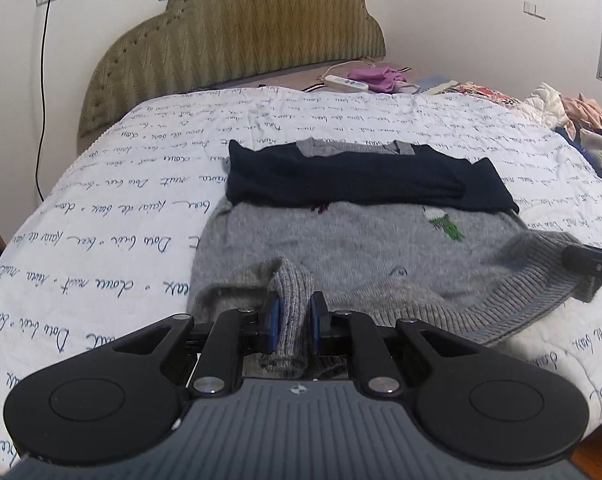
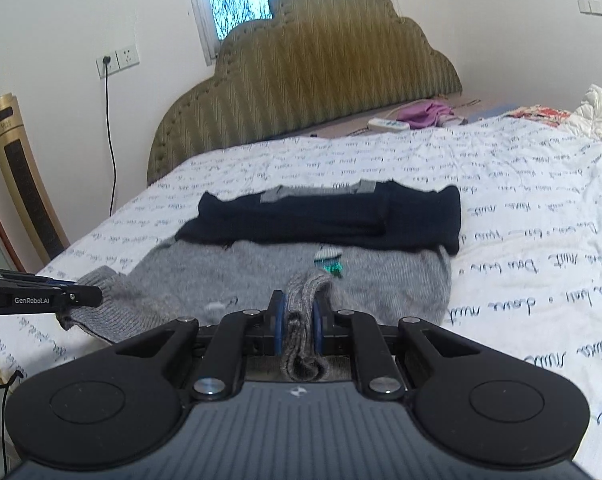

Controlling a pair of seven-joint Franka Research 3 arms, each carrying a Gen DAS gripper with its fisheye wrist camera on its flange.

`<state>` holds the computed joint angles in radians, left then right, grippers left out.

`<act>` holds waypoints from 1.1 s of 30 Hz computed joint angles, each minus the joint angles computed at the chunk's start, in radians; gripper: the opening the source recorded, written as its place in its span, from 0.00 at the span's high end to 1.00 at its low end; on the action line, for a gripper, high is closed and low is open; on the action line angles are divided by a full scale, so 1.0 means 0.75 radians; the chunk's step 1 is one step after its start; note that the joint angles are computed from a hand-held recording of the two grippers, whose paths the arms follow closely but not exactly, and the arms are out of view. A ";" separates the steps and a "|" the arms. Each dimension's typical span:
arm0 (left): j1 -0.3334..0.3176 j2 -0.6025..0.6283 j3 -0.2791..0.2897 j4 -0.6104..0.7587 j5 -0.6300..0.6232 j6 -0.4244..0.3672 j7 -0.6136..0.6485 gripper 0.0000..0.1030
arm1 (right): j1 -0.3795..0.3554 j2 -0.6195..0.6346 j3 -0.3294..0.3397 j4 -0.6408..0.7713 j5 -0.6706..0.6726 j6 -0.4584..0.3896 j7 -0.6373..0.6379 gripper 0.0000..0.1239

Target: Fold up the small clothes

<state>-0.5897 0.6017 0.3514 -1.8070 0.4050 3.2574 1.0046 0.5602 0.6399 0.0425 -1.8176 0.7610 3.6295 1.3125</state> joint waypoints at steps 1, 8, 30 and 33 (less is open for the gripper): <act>0.002 0.007 -0.003 0.017 -0.002 -0.011 0.002 0.86 | -0.001 0.001 0.000 0.003 -0.002 0.007 0.001 0.89; -0.015 0.060 0.025 0.148 0.050 -0.070 -0.047 0.88 | 0.004 0.029 -0.015 0.057 0.053 0.068 -0.013 0.89; 0.505 0.240 -0.565 0.488 0.037 -0.408 0.115 0.95 | -0.489 0.045 0.408 -0.042 -0.293 -0.098 0.293 0.46; 0.605 0.216 -0.674 0.415 -0.048 -0.379 0.199 0.84 | -0.279 -0.002 0.201 -0.061 -0.170 -0.160 0.260 0.46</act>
